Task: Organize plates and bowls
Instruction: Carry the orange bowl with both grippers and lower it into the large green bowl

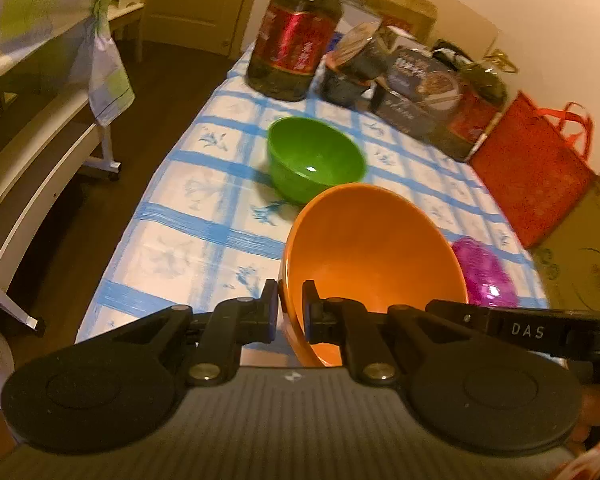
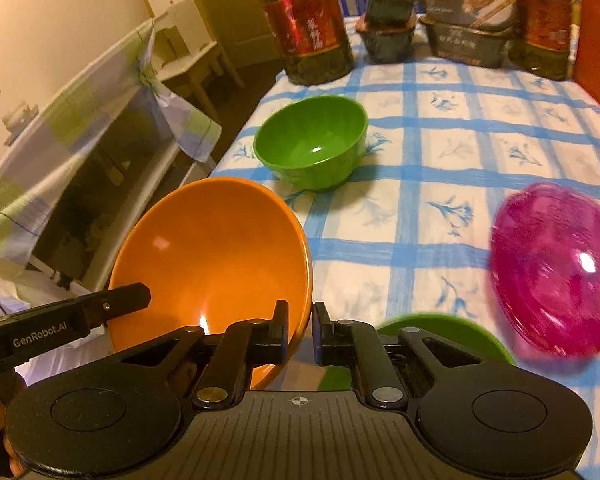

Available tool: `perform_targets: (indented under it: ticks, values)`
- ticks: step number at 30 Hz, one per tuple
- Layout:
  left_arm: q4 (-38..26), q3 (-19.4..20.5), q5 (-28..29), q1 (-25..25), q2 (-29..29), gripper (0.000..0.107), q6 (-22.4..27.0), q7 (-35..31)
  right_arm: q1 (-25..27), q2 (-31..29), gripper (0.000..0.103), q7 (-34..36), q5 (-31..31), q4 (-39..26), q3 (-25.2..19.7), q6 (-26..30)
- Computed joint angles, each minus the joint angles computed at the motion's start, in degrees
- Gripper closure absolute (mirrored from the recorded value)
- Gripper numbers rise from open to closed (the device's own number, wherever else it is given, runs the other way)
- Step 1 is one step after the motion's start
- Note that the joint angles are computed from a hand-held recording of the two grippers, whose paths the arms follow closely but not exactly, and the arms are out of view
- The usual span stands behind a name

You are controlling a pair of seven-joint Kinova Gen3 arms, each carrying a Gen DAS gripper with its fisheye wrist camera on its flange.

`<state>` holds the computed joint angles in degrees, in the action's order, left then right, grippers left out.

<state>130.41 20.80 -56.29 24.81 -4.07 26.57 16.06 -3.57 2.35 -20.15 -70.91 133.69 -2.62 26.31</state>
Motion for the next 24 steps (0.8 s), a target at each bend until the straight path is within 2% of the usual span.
perform_targets:
  ticks: [4, 12, 18, 24]
  values:
    - [-0.8, 3.0, 2.2, 1.9, -2.2, 0.097, 2.7, -0.1, 0.3, -6.9, 0.091, -3.3, 4.1, 3.7, 2.1, 0.9]
    - [-2.6, 9.7, 3.4, 6.5, -2.1, 0.097, 7.6, 4.0, 2.0, -16.1, 0.091, -5.7, 12.3, 10.2, 12.4, 7.0]
    - [-4.0, 10.6, 1.2, 12.2, 0.6, 0.097, 9.4, 9.5, 5.7, -21.0, 0.091, -6.5, 20.7, 11.8, 20.2, 12.6]
    - [-5.6, 9.6, 0.6, 18.6, 2.7, 0.097, 11.8, 12.4, 8.3, -24.5, 0.091, -6.6, 27.4, 12.4, 27.1, 17.5]
